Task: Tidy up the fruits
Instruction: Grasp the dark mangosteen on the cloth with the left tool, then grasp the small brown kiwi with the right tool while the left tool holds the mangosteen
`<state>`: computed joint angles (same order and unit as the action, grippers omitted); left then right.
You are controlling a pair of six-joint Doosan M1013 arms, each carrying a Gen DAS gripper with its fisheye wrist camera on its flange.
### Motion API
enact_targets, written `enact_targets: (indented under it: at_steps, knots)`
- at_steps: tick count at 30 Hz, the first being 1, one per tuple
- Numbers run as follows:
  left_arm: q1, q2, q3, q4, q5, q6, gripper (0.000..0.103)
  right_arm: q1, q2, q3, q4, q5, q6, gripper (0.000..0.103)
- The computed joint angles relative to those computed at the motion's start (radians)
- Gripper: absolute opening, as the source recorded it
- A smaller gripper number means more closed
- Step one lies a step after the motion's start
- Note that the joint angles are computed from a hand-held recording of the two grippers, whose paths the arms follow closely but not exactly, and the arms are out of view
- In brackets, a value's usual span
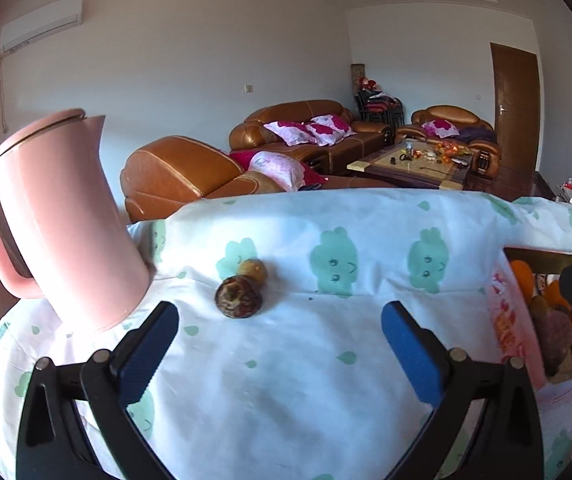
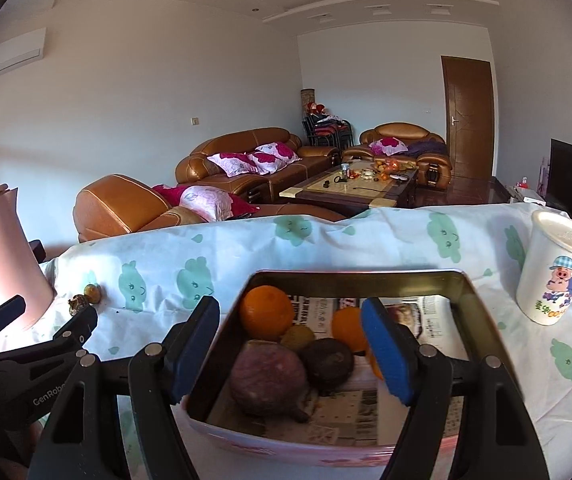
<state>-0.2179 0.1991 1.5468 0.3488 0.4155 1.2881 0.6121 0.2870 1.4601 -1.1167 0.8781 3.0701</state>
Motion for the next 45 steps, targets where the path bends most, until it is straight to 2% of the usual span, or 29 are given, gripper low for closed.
enact_targets:
  at_steps: [5,10,14,19,21,22,25,26,27,29,33,37,41,45]
  knots:
    - [0.039,0.052,-0.071,-0.076,0.102,0.068,0.103,0.011,0.053,-0.072,0.041,-0.018,-0.048,0.075]
    - [0.072,0.102,-0.140,-0.212,0.188,0.167,0.103,0.021,0.116,-0.163,0.089,0.019,-0.114,0.075]
    - [0.080,0.144,-0.197,-0.281,0.262,0.252,0.102,0.026,0.154,-0.219,0.108,0.054,-0.119,0.075]
    - [0.092,0.200,-0.277,-0.374,0.374,0.320,0.089,0.032,0.152,-0.213,0.087,0.036,-0.105,0.075]
    - [0.099,0.221,-0.306,-0.398,0.423,0.308,0.080,0.033,0.151,-0.211,0.079,0.029,-0.105,0.075]
    - [0.099,0.219,-0.303,-0.399,0.412,0.305,0.080,0.033,0.152,-0.213,0.082,0.027,-0.113,0.075]
    - [0.095,0.215,-0.293,-0.389,0.400,0.301,0.064,0.030,0.158,-0.223,0.110,0.020,-0.149,0.075]
    - [0.097,0.212,-0.289,-0.395,0.392,0.305,0.050,0.029,0.159,-0.226,0.118,0.018,-0.158,0.075]
    - [0.098,0.209,-0.284,-0.401,0.386,0.302,0.046,0.028,0.159,-0.227,0.126,0.012,-0.167,0.075]
    - [0.112,0.209,-0.284,-0.451,0.382,0.320,0.046,0.026,0.160,-0.230,0.142,0.003,-0.188,0.075]
    - [0.126,0.185,-0.249,-0.446,0.359,0.312,0.046,0.024,0.163,-0.233,0.155,-0.005,-0.210,0.075]
    - [0.137,0.143,-0.191,-0.364,0.320,0.275,0.046,0.020,0.170,-0.247,0.200,-0.024,-0.278,0.075]
    - [0.159,0.116,-0.152,-0.317,0.309,0.218,0.046,0.007,0.199,-0.296,0.353,-0.067,-0.432,0.075]
    - [0.194,0.114,-0.144,-0.395,0.326,0.206,0.046,-0.007,0.257,-0.389,0.565,-0.072,-0.623,0.075]
